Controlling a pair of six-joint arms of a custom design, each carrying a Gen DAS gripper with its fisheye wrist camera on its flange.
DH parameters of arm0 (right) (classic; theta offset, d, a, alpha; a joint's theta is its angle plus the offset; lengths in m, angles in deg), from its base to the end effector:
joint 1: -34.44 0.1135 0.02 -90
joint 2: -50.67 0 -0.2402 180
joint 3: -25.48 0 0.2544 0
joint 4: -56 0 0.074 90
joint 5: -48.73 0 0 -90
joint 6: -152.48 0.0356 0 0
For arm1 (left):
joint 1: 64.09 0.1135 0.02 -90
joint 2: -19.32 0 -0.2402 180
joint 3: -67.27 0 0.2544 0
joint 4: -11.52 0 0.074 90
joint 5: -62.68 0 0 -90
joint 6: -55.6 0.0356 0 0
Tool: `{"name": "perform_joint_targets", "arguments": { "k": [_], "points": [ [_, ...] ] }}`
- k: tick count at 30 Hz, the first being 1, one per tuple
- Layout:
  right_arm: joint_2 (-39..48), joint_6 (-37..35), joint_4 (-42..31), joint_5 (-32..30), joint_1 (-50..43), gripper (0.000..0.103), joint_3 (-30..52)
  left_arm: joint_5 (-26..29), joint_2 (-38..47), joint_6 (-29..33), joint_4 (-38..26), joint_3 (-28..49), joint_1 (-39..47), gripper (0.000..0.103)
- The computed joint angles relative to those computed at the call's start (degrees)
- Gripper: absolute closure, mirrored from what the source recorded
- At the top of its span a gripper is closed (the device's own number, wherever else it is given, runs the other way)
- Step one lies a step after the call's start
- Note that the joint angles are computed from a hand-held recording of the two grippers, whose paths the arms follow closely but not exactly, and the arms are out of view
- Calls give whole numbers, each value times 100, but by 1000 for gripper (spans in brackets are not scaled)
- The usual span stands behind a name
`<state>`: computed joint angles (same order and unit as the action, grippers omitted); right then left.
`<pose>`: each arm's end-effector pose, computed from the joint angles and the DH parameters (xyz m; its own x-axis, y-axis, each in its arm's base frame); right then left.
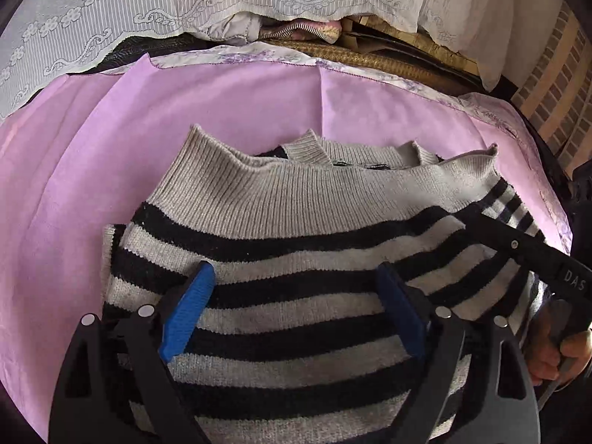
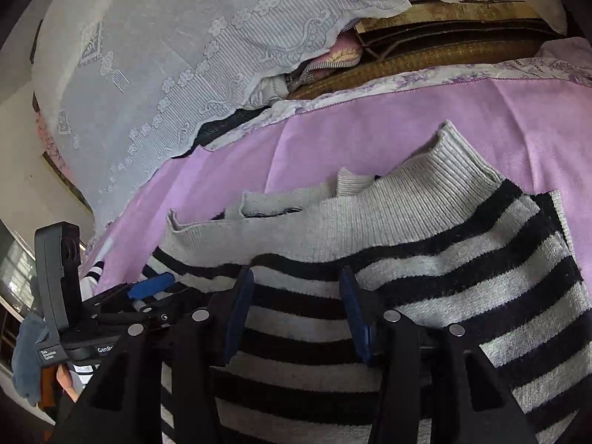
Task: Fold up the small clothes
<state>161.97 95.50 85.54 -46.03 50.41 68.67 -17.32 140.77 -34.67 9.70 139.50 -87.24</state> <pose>0.2758 0.0820 0.0330 -0.6860 0.3685 -0.6274 0.0444 0.8818 0.4694 0.3470 -0.1551 0.0410 -0.7173 0.3016 -0.6281 0.4842 0.8640 -0.1380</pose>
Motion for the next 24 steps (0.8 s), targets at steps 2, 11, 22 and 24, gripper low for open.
{"name": "perform_joint_targets", "arguments": {
  "k": [2, 11, 22, 24],
  "points": [
    [21, 241, 404, -442, -476, 65, -251, -106, -116, 40, 128, -163, 42, 16],
    [-121, 753, 1446, -990, -1931, 86, -1176, 677, -354, -181, 190, -304, 827, 24],
    [-1248, 935, 798, 551, 861, 56, -1446, 33, -1397, -141, 748, -1546, 307, 7],
    [-829, 1029, 771, 752, 1121, 56, -1302, -309, -1075, -172, 551, -1336, 268, 7]
  ]
}}
